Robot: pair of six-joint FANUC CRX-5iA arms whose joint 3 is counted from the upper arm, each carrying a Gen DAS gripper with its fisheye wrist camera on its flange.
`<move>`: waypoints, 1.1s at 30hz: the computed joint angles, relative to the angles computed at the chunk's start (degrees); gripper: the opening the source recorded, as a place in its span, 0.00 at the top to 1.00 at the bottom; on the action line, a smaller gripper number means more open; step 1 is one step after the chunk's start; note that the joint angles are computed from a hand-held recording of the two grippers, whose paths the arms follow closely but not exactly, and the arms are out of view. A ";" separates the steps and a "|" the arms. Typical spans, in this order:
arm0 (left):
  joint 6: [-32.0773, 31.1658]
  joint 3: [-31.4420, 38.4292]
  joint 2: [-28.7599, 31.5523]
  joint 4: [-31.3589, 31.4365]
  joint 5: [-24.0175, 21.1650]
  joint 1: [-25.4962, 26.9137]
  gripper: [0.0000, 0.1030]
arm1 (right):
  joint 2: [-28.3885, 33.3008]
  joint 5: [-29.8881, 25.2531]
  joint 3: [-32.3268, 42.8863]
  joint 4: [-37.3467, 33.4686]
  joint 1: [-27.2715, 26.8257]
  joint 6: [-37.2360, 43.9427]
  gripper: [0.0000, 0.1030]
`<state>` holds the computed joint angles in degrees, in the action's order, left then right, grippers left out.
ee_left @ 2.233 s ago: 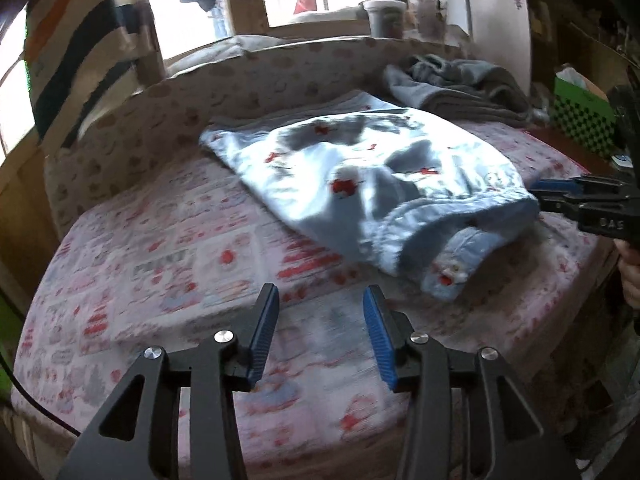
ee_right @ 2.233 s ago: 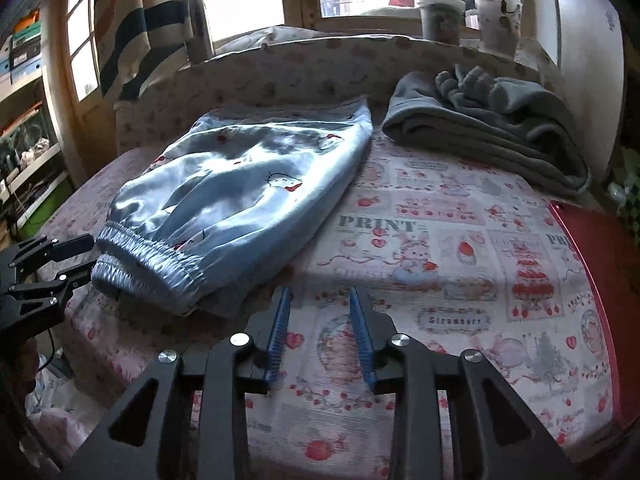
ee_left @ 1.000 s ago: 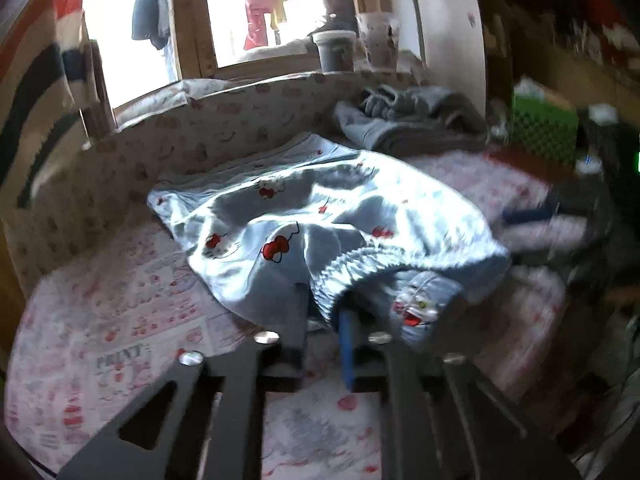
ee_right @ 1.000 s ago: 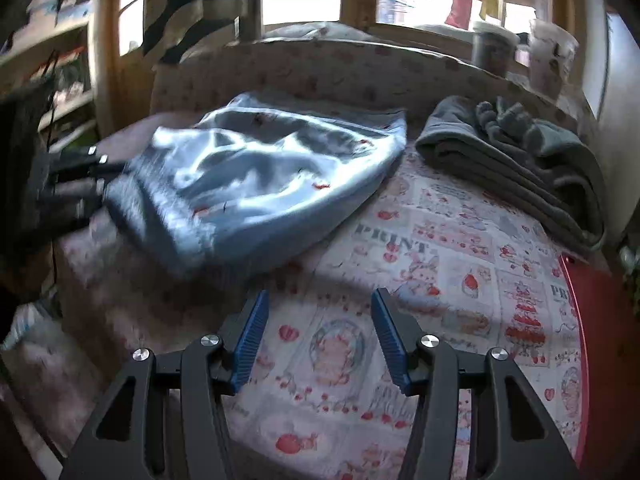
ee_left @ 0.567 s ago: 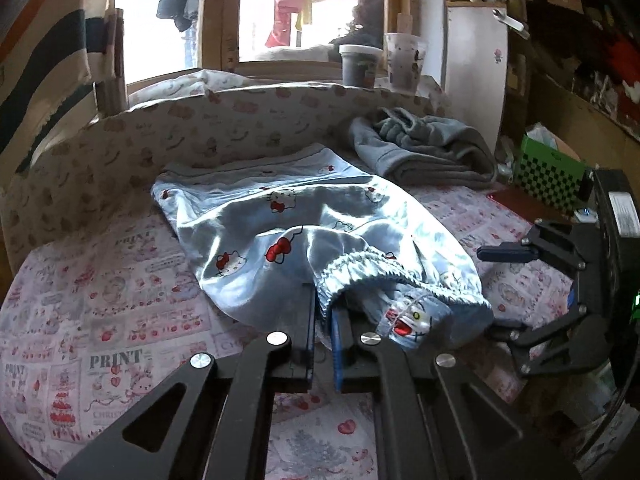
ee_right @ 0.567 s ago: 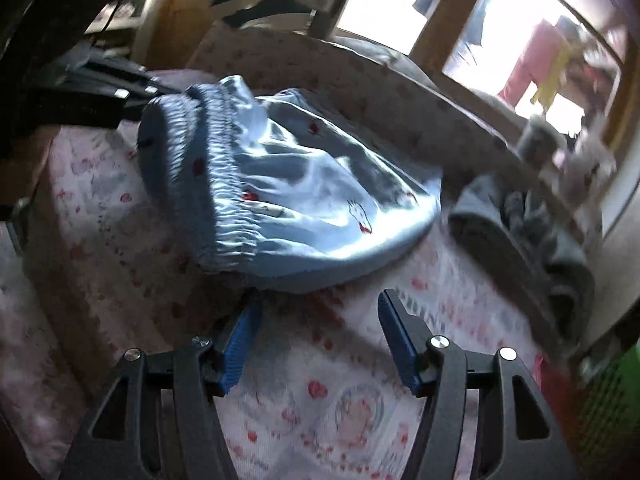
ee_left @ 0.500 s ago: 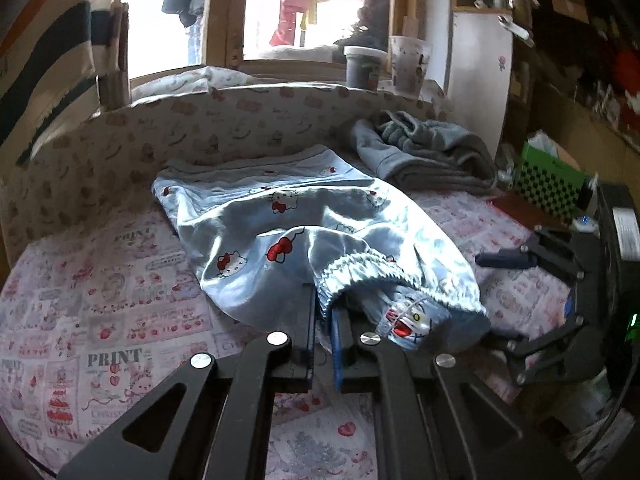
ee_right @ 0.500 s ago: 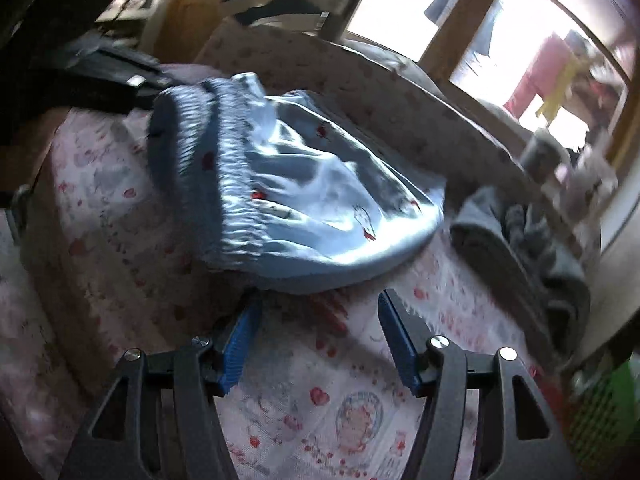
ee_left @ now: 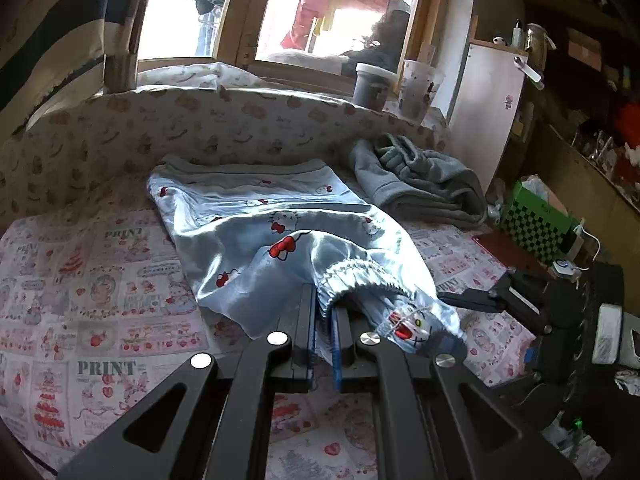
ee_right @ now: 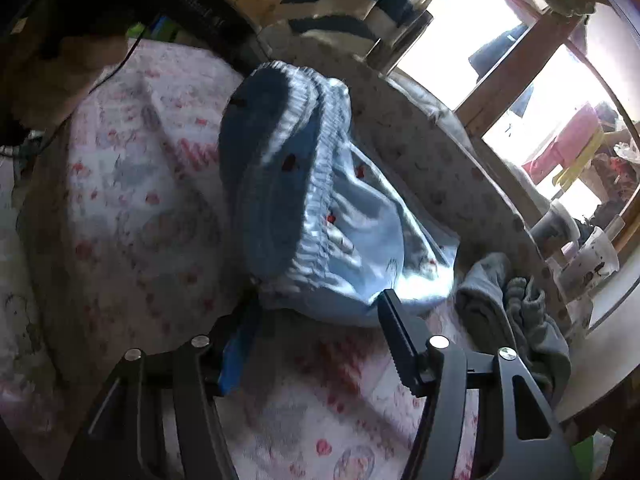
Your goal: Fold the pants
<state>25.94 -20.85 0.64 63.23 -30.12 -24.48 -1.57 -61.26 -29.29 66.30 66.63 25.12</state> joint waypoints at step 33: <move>-0.39 6.62 3.05 -24.80 7.28 -2.31 0.46 | -9.91 26.10 0.91 -6.18 -15.42 -13.25 0.90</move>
